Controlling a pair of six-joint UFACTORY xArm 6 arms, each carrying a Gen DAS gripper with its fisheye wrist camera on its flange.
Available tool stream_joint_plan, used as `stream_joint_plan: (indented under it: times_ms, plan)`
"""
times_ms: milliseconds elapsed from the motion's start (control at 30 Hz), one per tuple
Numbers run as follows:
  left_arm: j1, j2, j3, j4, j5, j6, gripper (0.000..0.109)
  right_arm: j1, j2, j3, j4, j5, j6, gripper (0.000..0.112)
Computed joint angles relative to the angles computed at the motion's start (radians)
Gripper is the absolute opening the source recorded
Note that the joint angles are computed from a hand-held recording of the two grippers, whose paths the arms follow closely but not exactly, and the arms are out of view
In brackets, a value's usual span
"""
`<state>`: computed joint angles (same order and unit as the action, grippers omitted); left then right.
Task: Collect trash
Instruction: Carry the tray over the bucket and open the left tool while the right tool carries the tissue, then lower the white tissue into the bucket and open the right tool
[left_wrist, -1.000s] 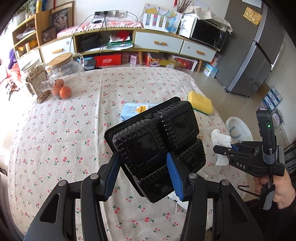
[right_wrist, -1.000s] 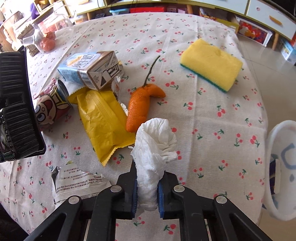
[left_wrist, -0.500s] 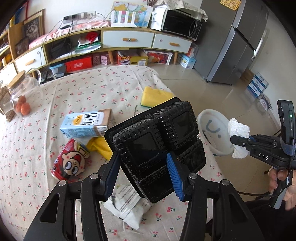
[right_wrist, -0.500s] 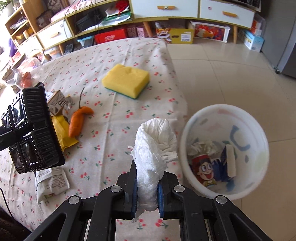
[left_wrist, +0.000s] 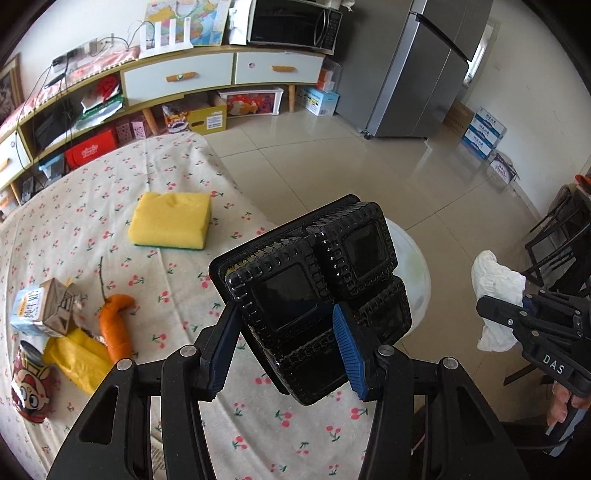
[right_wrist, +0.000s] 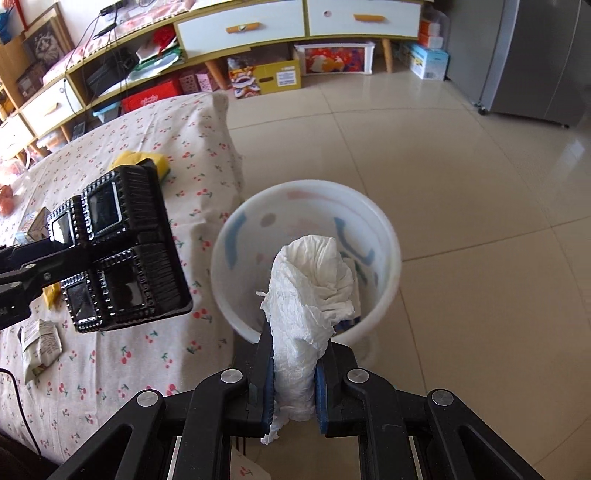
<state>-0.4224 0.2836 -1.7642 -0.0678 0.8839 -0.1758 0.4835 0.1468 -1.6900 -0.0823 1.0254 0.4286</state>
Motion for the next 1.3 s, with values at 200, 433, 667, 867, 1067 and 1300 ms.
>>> stream_joint_plan:
  times_ms: [200, 433, 667, 867, 1067, 1300]
  plan:
    - [-0.037, 0.147, -0.173, 0.021, 0.01, -0.028, 0.054, -0.035, -0.056, 0.068, -0.009, -0.012, 0.002, 0.014]
    - [-0.051, 0.226, -0.269, 0.06, 0.034, -0.087, 0.088, -0.063, -0.082, 0.093, -0.005, -0.024, 0.011, 0.016]
    - [-0.027, 0.115, -0.129, 0.064, 0.022, -0.087, 0.1, -0.057, -0.064, 0.068, -0.012, -0.017, 0.016, 0.017]
    - [0.021, -0.028, 0.047, 0.041, 0.005, -0.054, 0.102, -0.042, -0.02, 0.015, -0.018, 0.003, 0.019, 0.018]
    - [0.081, -0.173, 0.211, 0.056, -0.005, -0.024, 0.102, -0.024, 0.06, -0.08, -0.031, 0.039, 0.019, 0.018]
    - [0.152, -0.297, 0.348, 0.064, -0.024, -0.016, 0.102, -0.011, 0.153, -0.185, -0.047, 0.089, 0.026, 0.018]
